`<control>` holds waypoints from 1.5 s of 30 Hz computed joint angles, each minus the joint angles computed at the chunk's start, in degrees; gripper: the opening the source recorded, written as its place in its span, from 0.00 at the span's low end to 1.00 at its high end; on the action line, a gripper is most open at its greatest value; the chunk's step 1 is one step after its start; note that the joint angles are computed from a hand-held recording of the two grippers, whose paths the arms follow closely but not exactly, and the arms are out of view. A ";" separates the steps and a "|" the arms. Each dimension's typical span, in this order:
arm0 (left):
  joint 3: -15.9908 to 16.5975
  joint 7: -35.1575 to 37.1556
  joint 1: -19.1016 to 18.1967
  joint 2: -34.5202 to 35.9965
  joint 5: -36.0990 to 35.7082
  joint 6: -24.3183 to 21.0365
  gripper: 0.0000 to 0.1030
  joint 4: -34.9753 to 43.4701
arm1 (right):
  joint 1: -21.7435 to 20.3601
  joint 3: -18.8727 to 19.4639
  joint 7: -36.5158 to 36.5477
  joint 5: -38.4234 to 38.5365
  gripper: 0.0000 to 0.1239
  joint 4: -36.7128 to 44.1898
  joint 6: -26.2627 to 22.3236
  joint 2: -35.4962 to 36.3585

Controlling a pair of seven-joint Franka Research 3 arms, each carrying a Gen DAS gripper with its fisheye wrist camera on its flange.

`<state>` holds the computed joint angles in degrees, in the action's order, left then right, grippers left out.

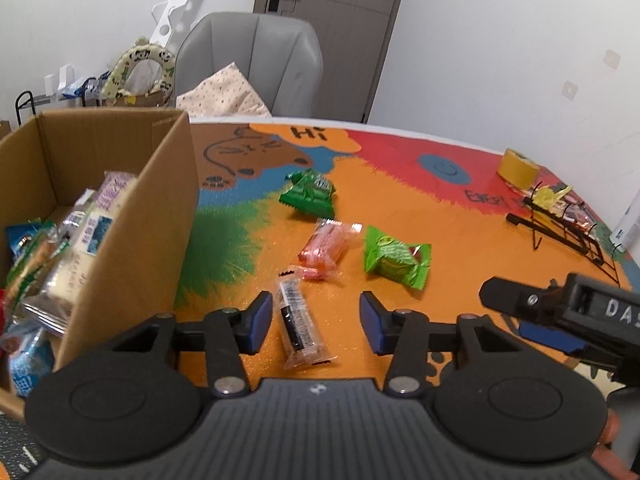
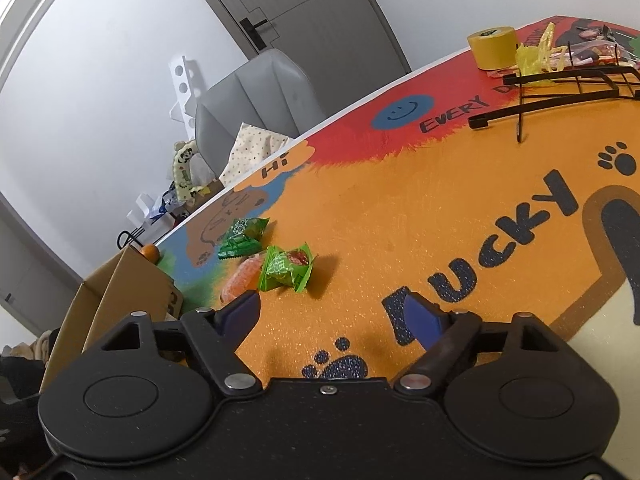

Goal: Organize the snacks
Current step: 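Move both grippers back to the remaining candies on the table, then grasp the clear stick candy with the left gripper while the right grasps the green candy, then carry both candies over the box and open both grippers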

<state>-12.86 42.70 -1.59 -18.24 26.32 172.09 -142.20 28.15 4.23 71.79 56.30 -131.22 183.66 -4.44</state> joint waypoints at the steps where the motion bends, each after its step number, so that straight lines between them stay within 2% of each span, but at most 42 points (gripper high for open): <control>1: 0.54 0.62 -0.61 0.58 -0.59 -0.28 0.37 0.29 | -0.07 -0.03 0.12 -0.21 0.65 0.33 -0.21 0.29; 6: 1.74 2.67 -1.92 2.84 -2.39 -1.92 0.34 1.64 | -1.99 1.09 3.94 -4.83 0.65 1.89 -1.35 2.09; 8: 2.55 3.85 -2.57 3.56 -3.58 -2.20 0.27 1.92 | -2.86 1.56 6.16 -7.47 0.65 2.63 -1.91 2.96; 9: 2.13 3.48 -1.96 3.75 -2.93 -2.13 0.20 2.01 | -3.31 1.79 7.57 -9.18 0.65 2.94 -2.16 3.37; 10: 1.82 3.26 -1.57 3.78 -2.39 -2.29 0.17 2.14 | -3.79 1.98 9.55 -11.53 0.65 3.26 -2.47 3.81; 13: 4.83 7.85 -5.01 3.27 -7.64 -2.12 0.16 1.87 | -4.80 2.24 14.24 -17.39 0.65 4.64 -3.57 5.29; 16: 2.45 6.08 -2.31 1.84 -4.98 -0.89 0.16 1.82 | -5.48 2.43 17.57 -21.78 0.65 6.51 -4.87 6.82; 23: 3.14 6.57 -1.89 1.69 -5.94 1.04 0.16 3.28 | -5.93 1.98 24.89 -30.36 0.65 10.05 -6.75 9.54; 32: 4.59 7.97 -1.94 2.88 -8.28 3.27 0.16 4.69 | -4.78 -0.44 35.15 -41.92 0.64 14.60 -11.25 12.79; 35: 5.13 8.67 -2.18 3.04 -9.21 3.54 0.16 4.78 | -3.94 -1.35 37.85 -46.13 0.57 16.35 -13.42 13.98; 36: 5.38 8.98 -2.39 3.07 -9.66 3.64 0.16 4.76 | -2.55 -2.90 40.60 -50.34 0.50 16.47 -13.62 14.08; 38: 5.26 8.95 -2.10 2.94 -9.96 3.80 0.16 4.66 | -3.14 -1.86 39.57 -51.02 0.33 16.92 -14.98 14.10; 40: 5.46 9.13 -2.18 2.70 -10.43 4.14 0.16 4.44 | -5.28 0.93 35.13 -46.00 0.30 16.76 -15.50 13.56; 43: 5.39 9.20 -1.93 1.83 -10.63 4.81 0.16 3.68 | -4.58 0.60 35.49 -47.23 0.29 14.91 -12.91 12.06; 45: 5.65 9.41 -2.14 0.97 -10.98 5.13 0.16 3.07 | -5.66 2.24 32.09 -43.17 0.29 13.93 -11.46 10.99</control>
